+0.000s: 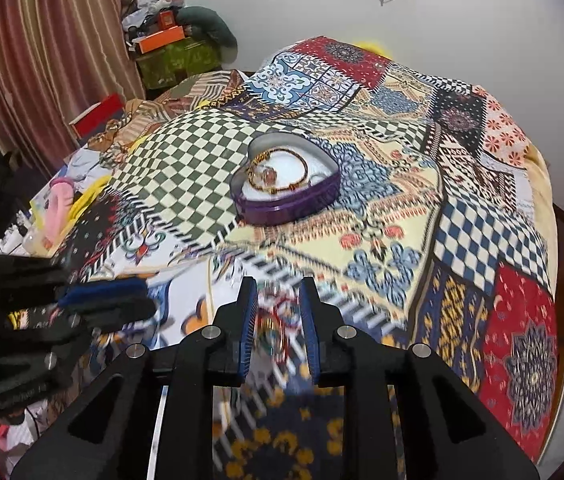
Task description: Organize jewelry
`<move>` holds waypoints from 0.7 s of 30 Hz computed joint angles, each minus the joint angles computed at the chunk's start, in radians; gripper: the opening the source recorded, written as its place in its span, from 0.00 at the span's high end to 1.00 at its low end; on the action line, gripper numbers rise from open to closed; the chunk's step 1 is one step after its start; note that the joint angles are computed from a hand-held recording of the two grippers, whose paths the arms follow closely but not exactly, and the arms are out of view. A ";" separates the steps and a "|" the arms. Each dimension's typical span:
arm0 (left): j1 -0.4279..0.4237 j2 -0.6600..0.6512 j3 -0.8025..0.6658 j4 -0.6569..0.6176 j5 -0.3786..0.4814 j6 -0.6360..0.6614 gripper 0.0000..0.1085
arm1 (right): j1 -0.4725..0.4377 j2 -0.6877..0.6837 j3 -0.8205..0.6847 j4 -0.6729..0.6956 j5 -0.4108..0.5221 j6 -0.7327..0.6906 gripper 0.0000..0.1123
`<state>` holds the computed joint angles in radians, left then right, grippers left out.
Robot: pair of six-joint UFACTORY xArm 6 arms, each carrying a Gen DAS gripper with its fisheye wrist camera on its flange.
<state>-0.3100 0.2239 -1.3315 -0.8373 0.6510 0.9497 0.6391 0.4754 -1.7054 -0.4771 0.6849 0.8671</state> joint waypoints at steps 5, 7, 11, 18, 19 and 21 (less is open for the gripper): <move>0.006 0.017 -0.012 0.003 0.006 -0.004 0.92 | -0.016 0.076 -0.093 0.115 0.033 -0.124 0.83; 0.008 0.021 -0.014 0.001 0.009 -0.003 0.92 | -0.016 0.079 -0.091 0.141 0.033 -0.155 0.83; 0.008 0.029 -0.018 0.002 0.011 -0.007 0.92 | -0.007 0.082 -0.085 0.137 0.046 -0.186 0.83; 0.007 0.036 -0.030 0.004 0.010 -0.020 0.92 | -0.009 0.062 -0.058 0.088 0.007 -0.140 0.92; 0.008 0.039 -0.035 0.006 0.011 -0.022 0.92 | -0.010 0.060 -0.057 0.082 0.002 -0.132 0.92; 0.008 0.037 -0.038 0.010 0.005 -0.025 0.92 | -0.011 0.049 -0.050 0.065 -0.004 -0.109 0.92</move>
